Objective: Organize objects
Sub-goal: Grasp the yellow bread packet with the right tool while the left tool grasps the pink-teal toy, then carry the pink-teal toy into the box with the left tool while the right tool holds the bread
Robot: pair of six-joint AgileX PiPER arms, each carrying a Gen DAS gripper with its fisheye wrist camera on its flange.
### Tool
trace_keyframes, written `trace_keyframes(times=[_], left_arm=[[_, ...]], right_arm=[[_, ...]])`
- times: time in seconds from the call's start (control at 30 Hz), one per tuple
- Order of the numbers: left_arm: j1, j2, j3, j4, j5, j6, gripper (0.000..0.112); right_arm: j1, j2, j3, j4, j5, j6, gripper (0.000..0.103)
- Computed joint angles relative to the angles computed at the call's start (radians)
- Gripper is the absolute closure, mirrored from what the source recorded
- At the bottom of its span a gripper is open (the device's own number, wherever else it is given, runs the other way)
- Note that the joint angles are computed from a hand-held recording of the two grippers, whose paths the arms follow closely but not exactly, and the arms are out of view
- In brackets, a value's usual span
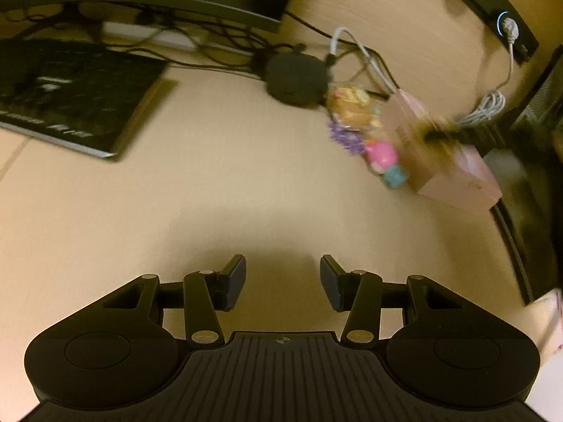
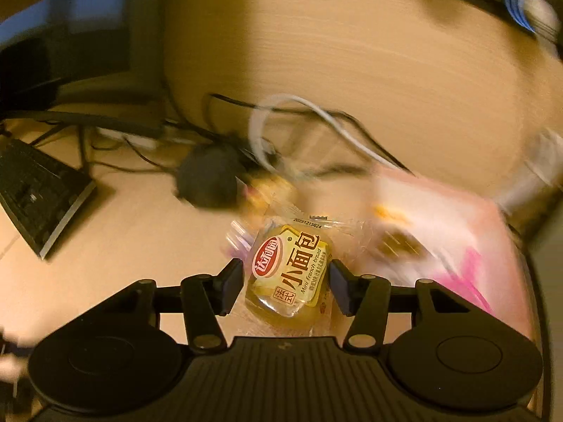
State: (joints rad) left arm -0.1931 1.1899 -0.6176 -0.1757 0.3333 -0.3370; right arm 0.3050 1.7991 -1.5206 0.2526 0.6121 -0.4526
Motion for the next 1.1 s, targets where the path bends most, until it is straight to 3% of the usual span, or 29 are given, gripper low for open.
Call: trace_keyframes(times=[0.13,0.27,0.43,0.53,0.67,0.77,0.83,1.03,1.1], left_arm=[[-0.066,0.162,-0.162,-0.006,-0.05,-0.042,0.062],[-0.148,0.37,-0.41,0.272,-0.035,-0.343,0.061],[-0.211,0.615,-0.725,0.417,0.13,-0.593,0.061],[-0.259,0.717,-0.863,0.57,0.239,-0.762,0.061],[-0.285,0.809,-0.979,0.631,0.338,-0.801,0.06],[-0.295,0.841,-1.009,0.648,0.36,-0.786,0.056],[-0.308,0.852,-1.019,0.663,0.383,-0.783,0.06],[-0.31,0.778,-0.916,0.646,0.352,-0.784,0.061],[-0.311,0.721,-0.845,0.626,0.327,-0.768,0.062]], right_arm=[[-0.12,-0.137,0.214,0.011,-0.068,-0.067,0.05],[-0.24,-0.19,0.34,0.112,-0.112,-0.218,0.05],[-0.378,-0.216,0.447,0.387,-0.142,-0.564,0.05],[-0.451,-0.198,0.455,0.494,-0.084,-0.701,0.05],[-0.504,-0.167,0.453,0.549,-0.049,-0.791,0.05],[-0.526,-0.168,0.449,0.573,-0.02,-0.826,0.05],[-0.53,-0.167,0.448,0.585,-0.013,-0.842,0.05],[-0.528,-0.166,0.446,0.591,0.0,-0.873,0.05],[-0.525,-0.157,0.437,0.584,0.005,-0.859,0.039]])
